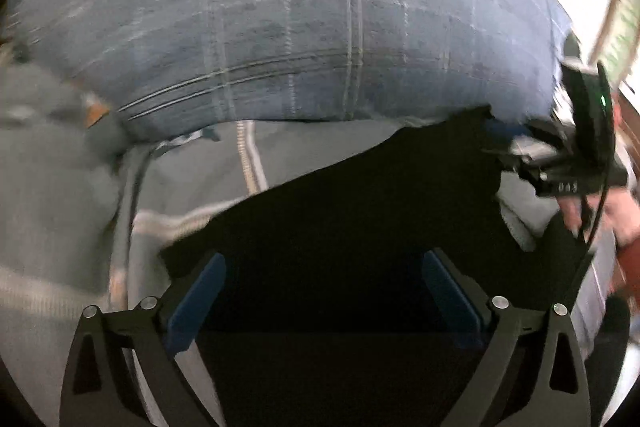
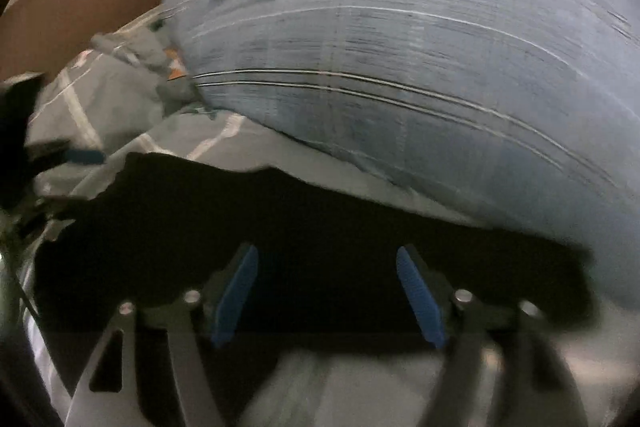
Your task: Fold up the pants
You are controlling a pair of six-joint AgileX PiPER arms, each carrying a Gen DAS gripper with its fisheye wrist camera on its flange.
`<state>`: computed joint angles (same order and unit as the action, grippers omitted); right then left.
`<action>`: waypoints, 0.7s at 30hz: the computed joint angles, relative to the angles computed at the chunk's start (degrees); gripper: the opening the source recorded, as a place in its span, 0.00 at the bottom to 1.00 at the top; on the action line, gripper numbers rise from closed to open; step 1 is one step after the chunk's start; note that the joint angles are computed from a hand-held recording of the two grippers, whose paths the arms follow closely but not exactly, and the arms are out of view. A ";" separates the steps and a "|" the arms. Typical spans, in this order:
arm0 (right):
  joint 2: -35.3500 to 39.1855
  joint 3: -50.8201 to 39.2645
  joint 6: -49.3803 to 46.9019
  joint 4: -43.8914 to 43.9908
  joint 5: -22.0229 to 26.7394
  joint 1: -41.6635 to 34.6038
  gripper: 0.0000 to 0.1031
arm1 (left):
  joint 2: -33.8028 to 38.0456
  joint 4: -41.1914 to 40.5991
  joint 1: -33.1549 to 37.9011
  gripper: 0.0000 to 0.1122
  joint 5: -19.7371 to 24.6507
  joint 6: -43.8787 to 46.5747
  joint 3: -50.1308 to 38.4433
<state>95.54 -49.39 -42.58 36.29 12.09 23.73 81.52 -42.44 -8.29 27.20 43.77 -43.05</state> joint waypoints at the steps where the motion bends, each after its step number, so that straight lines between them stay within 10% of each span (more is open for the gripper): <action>1: 2.00 -2.63 -4.13 2.10 2.17 -0.40 0.78 | 3.30 -0.94 1.77 0.89 2.68 4.11 -3.03; 15: 21.42 -26.69 -1.52 -15.59 17.13 1.94 0.75 | 30.55 13.63 0.04 0.91 10.11 5.19 -29.15; 19: 21.82 -26.50 -10.44 -4.09 21.42 -0.03 0.18 | 33.26 9.44 0.27 0.86 10.98 5.79 -31.55; 21: 19.74 -23.08 -9.95 -5.17 17.37 1.80 0.15 | 33.88 8.18 -0.26 0.75 10.75 6.44 -32.10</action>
<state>115.28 -72.47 -52.52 31.12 29.47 25.53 115.40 -34.26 -8.55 37.95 50.22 -75.15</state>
